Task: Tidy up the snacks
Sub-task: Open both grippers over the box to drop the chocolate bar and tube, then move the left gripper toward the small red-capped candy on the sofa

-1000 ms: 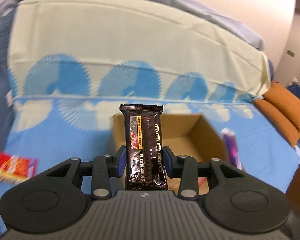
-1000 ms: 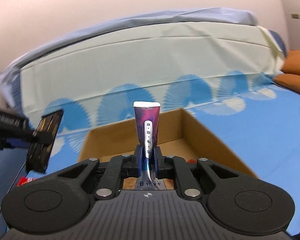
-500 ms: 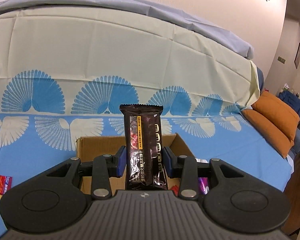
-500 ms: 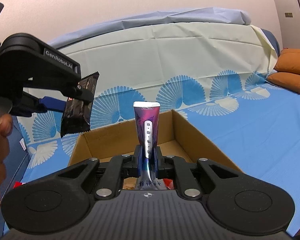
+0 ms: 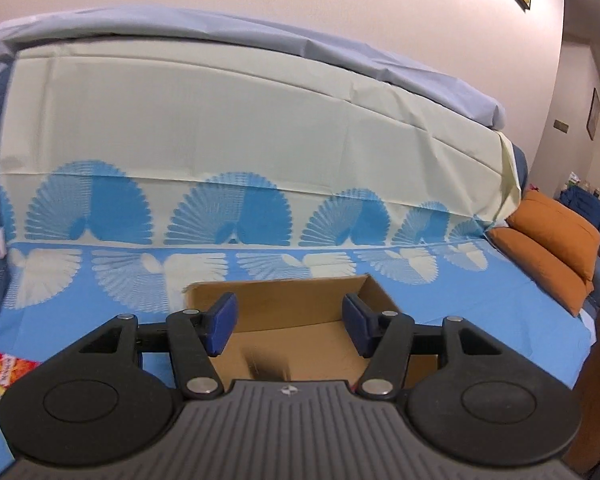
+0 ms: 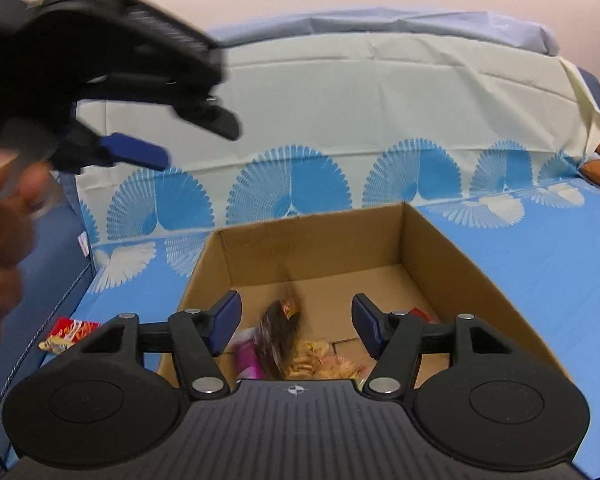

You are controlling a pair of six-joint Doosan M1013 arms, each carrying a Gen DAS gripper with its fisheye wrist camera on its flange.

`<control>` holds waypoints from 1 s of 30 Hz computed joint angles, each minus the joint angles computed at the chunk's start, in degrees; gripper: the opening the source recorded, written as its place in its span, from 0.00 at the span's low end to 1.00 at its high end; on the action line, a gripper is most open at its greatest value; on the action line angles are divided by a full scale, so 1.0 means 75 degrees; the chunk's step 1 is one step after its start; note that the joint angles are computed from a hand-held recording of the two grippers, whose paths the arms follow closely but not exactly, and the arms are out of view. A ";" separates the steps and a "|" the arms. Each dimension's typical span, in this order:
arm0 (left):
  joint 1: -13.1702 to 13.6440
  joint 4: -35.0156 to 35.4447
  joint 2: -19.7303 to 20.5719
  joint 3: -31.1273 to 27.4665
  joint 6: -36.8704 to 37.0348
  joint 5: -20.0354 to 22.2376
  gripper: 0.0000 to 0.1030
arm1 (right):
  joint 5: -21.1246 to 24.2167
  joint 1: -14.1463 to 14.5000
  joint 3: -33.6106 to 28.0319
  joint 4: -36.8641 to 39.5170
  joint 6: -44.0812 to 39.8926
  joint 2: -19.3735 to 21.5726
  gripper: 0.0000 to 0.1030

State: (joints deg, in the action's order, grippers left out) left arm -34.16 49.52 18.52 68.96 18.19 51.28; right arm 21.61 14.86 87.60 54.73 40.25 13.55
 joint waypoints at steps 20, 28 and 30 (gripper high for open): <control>0.0011 0.0011 -0.2828 0.4608 -0.1661 0.0889 0.17 | 0.0423 0.0176 0.0299 0.1090 -0.2152 -0.0168 0.31; 0.0363 -0.0749 -0.2856 0.4576 -0.1254 0.0225 0.17 | 0.0836 0.0303 0.0473 0.1885 -0.3526 -0.0256 0.30; 0.0481 -0.0991 -0.2747 0.4477 -0.0822 0.0008 0.17 | 0.0935 0.0348 0.0487 0.1875 -0.3696 -0.0263 0.30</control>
State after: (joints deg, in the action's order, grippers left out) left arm -30.55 42.08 -2.08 102.53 12.02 51.34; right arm 28.63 17.47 91.25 68.79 12.53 11.58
